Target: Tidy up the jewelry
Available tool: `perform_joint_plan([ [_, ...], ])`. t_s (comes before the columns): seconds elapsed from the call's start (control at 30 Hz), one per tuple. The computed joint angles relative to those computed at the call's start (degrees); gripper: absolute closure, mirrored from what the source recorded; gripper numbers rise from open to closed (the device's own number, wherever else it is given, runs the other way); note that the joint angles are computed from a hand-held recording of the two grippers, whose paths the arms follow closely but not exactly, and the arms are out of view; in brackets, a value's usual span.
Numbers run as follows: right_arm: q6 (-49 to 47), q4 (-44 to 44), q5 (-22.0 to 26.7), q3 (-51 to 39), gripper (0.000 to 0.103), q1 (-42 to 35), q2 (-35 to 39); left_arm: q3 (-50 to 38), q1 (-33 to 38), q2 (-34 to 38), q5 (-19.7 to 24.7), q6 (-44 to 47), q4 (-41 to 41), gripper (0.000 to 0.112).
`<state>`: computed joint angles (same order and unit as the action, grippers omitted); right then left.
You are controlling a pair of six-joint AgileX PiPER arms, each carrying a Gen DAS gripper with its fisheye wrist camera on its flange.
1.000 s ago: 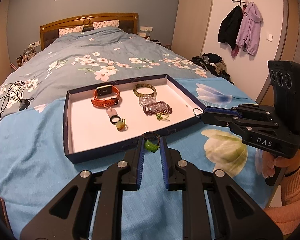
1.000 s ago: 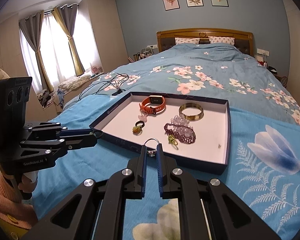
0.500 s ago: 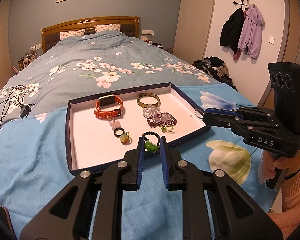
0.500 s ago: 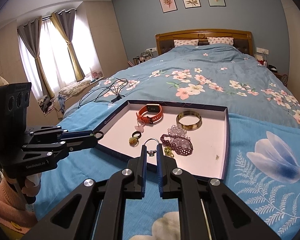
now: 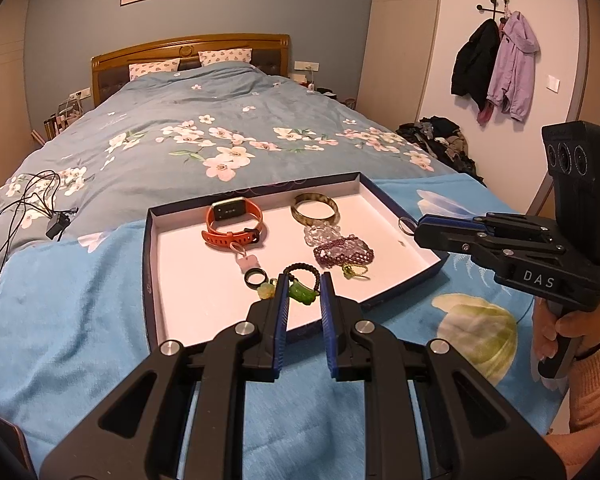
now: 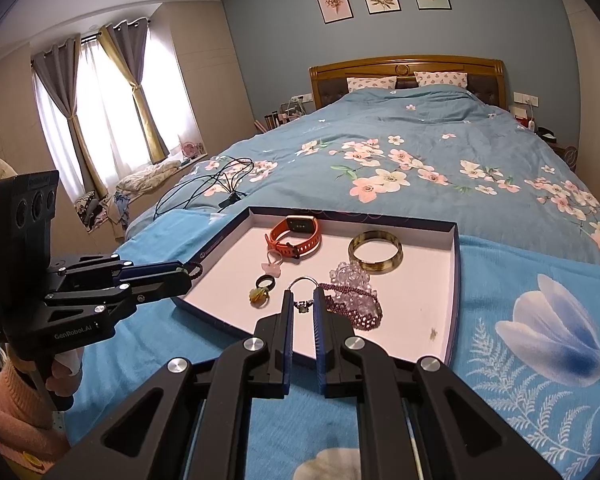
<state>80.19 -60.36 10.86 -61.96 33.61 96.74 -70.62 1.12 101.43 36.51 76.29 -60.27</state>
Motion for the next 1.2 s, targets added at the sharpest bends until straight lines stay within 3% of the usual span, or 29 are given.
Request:
perform_joint_plan([
  [0.3, -3.52, 3.33, -0.45, -1.21, 0.095, -0.86, 0.88, -2.18, -0.45, 1.46, -0.53, -1.52, 1.11, 0.096],
  [0.77, -19.84, 19.25, -1.06, -5.29, 0.095, -4.02, 4.56, -7.04, -2.11, 5.56, -2.44, -6.36, 4.38, 0.096],
  [1.2, -25.46, 24.65, -0.22, -7.54, 0.095, -4.60, 6.21, -9.37, -3.30, 8.21, -4.11, -9.85, 6.91, 0.096],
])
